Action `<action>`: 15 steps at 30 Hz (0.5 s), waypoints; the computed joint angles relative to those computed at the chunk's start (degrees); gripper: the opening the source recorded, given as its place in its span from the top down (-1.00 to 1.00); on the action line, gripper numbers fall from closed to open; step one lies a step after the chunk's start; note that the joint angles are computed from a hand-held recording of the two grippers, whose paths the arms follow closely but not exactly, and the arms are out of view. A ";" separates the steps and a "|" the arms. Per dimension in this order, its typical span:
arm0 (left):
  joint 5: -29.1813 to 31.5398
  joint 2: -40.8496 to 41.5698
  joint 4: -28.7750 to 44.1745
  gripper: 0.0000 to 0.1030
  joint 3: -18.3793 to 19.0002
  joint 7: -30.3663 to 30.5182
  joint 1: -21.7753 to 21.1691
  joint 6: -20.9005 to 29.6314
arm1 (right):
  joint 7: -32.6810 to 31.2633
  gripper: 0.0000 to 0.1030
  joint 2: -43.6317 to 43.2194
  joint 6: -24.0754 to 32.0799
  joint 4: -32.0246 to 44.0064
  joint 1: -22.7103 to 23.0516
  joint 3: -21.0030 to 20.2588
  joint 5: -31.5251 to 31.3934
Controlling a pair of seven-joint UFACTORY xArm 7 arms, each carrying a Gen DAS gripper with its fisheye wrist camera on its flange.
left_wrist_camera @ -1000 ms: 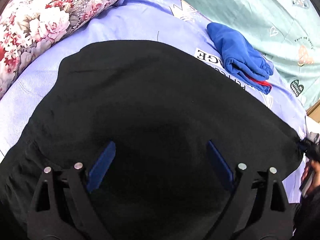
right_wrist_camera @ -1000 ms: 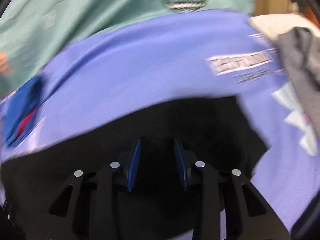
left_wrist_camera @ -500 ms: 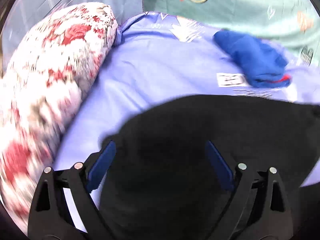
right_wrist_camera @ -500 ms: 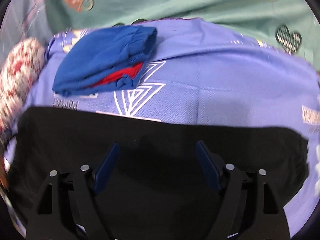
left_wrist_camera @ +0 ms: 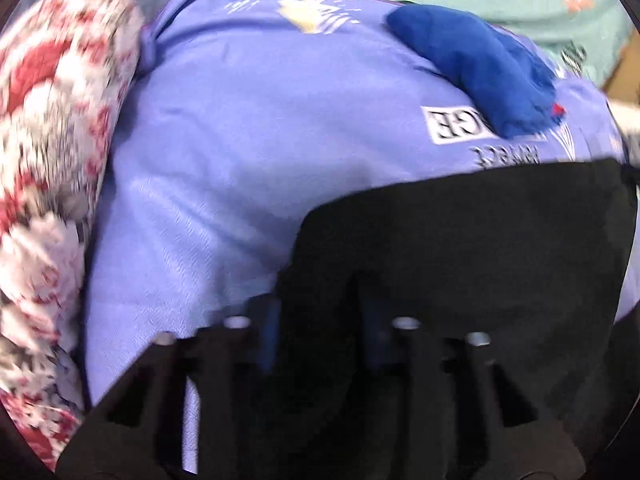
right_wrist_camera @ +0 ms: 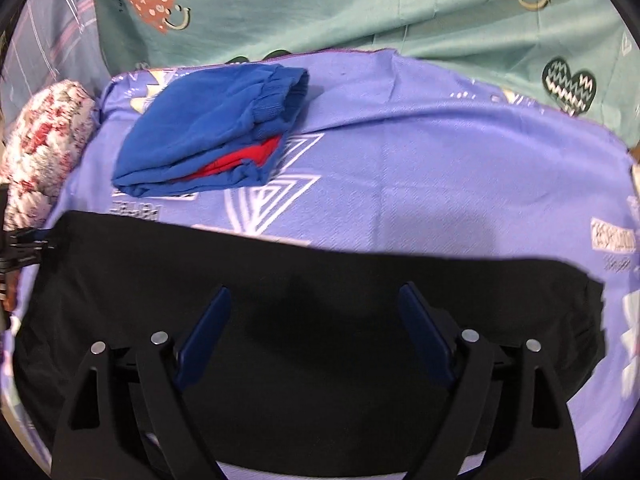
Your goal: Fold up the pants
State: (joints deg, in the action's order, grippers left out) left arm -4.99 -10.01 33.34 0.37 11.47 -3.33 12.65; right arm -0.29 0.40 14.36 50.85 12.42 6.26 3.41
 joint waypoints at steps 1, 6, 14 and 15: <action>2.34 -0.51 -0.42 0.65 -1.20 -1.55 0.88 -0.44 | -1.70 -0.67 0.92 0.77 1.15 -0.02 0.01 0.31; 0.04 -6.55 -3.68 0.69 1.88 0.41 -2.60 -0.89 | -14.43 -0.67 4.99 4.05 5.83 -0.65 1.66 4.51; -8.26 -17.34 -9.52 0.69 5.55 5.35 -7.21 -2.61 | -20.24 -0.50 10.56 4.78 10.06 2.42 1.40 -0.27; -8.31 -18.41 -10.24 0.69 5.66 5.37 -7.48 -2.91 | -17.79 -0.48 11.78 4.68 11.10 3.72 0.15 -4.34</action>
State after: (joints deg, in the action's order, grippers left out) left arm -13.30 -28.43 23.10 6.03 16.84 -10.81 9.75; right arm -18.08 12.18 19.04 61.95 16.14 6.41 -0.94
